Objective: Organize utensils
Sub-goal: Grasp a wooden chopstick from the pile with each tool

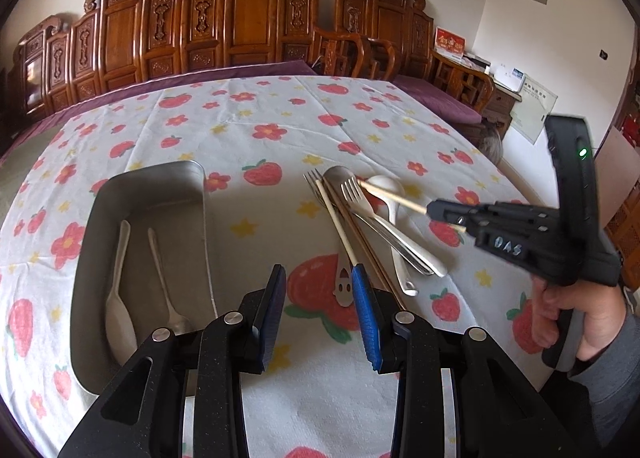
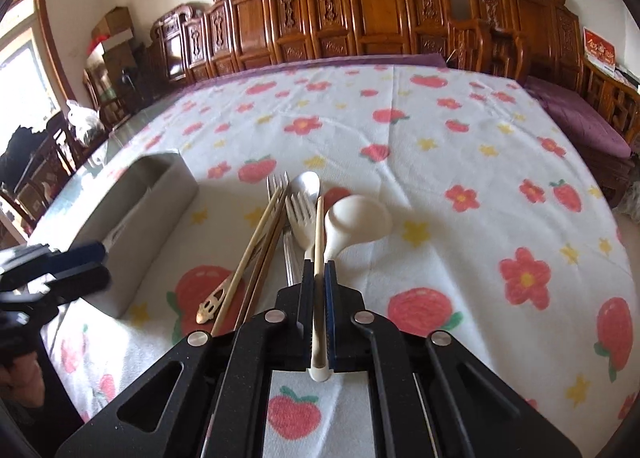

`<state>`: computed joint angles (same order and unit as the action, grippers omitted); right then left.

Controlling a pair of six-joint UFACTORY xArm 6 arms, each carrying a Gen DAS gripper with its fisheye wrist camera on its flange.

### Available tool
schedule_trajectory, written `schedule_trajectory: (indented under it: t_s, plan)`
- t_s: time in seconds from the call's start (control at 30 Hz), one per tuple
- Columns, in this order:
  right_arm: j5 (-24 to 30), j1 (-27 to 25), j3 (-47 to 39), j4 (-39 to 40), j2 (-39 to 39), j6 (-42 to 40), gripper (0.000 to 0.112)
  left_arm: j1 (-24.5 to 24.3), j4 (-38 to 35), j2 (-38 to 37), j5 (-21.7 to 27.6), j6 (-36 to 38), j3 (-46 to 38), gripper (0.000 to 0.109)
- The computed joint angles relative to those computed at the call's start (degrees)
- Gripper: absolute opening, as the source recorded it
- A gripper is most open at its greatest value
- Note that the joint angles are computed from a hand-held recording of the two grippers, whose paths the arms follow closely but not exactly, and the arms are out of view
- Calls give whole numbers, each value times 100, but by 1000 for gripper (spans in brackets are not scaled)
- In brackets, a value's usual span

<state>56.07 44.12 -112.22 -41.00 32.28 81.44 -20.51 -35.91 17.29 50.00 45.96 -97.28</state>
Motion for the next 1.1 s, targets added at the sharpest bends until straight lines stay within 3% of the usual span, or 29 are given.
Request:
schedule_trajectory:
  t_s: [0.33, 0.6, 0.7, 0.93, 1.1]
  plan:
    - [125, 11, 666, -654, -515, 578, 6, -250, 444, -43, -225, -202, 284, 32]
    - [108, -48, 776, -633, -513, 594, 6, -436, 737, 186, -12, -621, 80, 32]
    - [106, -52, 752, -631, -492, 601, 6, -524, 697, 216, 102, -685, 72, 25]
    - [-7, -81, 877, -729, -585, 787, 6, -742, 1280, 254, -126, -1194, 209, 15]
    - [-65, -95, 865, -731, -573, 786, 6, -832, 1734, 298, -328, -1476, 275, 13]
